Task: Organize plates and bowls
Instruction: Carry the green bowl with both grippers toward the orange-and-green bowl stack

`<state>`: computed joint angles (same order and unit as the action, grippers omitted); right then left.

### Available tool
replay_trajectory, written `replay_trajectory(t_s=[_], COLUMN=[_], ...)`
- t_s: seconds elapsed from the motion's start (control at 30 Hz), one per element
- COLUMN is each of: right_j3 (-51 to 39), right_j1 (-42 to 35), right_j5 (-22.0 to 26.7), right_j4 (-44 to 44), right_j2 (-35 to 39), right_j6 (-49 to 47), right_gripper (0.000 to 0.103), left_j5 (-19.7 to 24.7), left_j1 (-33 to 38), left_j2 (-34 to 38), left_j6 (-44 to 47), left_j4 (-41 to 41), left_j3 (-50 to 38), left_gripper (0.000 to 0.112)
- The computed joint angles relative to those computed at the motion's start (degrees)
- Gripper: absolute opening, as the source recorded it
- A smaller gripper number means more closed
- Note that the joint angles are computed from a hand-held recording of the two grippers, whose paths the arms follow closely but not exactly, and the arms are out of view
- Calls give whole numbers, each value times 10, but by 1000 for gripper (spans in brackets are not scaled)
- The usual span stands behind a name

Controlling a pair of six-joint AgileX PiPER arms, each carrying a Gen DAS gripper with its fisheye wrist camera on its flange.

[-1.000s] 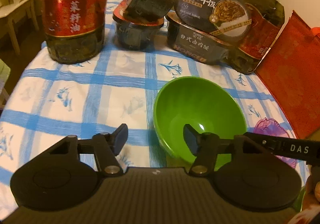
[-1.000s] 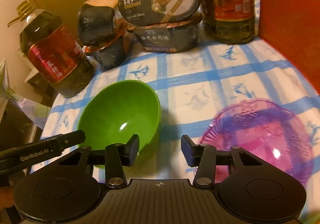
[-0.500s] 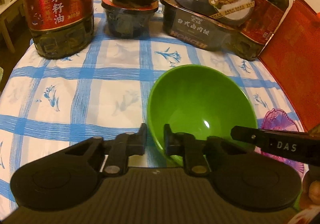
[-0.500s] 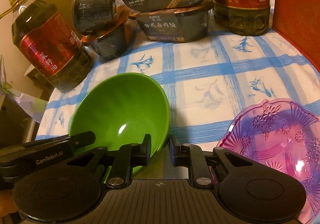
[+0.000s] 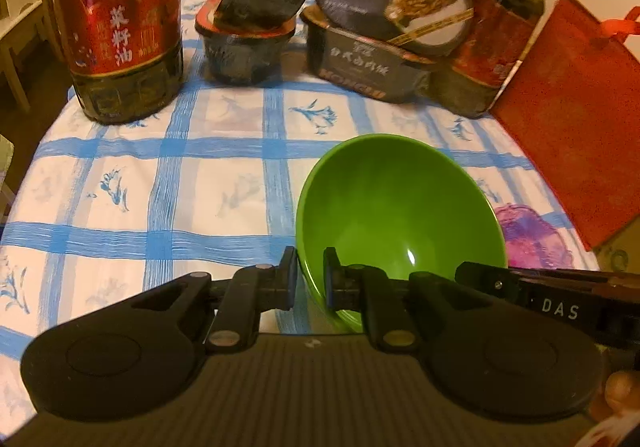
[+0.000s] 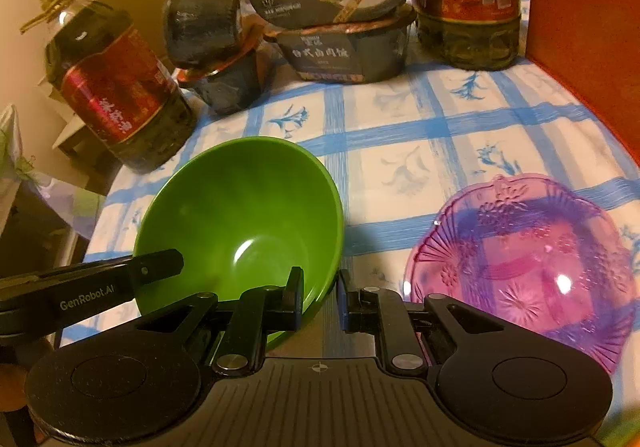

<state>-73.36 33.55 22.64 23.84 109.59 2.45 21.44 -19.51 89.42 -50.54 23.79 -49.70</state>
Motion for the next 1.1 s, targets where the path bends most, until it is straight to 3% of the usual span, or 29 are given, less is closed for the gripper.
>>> replay_trajectory(t_s=[0.27,0.6,0.87,1.1], right_j3=[90,227,296,329], right_j1=[6,23,3,-64], right_j5=[16,67,160,270], right_j4=[-57,-155,-182,-166], right_j2=[-133,-346,-515,-660], right_j6=[66,184,223,195], right_gripper=[17,17,17,17], left_j5=[104,247,346,383], left_j1=[-94,-295,-468,-572], left_j2=[-95,-176,-167,-124], left_j6=[-77,-242,-360,-426], left_j4=[28,91,132,152], left_j3=[-3,-14,-59,-112], left_gripper=[11,11,11,11])
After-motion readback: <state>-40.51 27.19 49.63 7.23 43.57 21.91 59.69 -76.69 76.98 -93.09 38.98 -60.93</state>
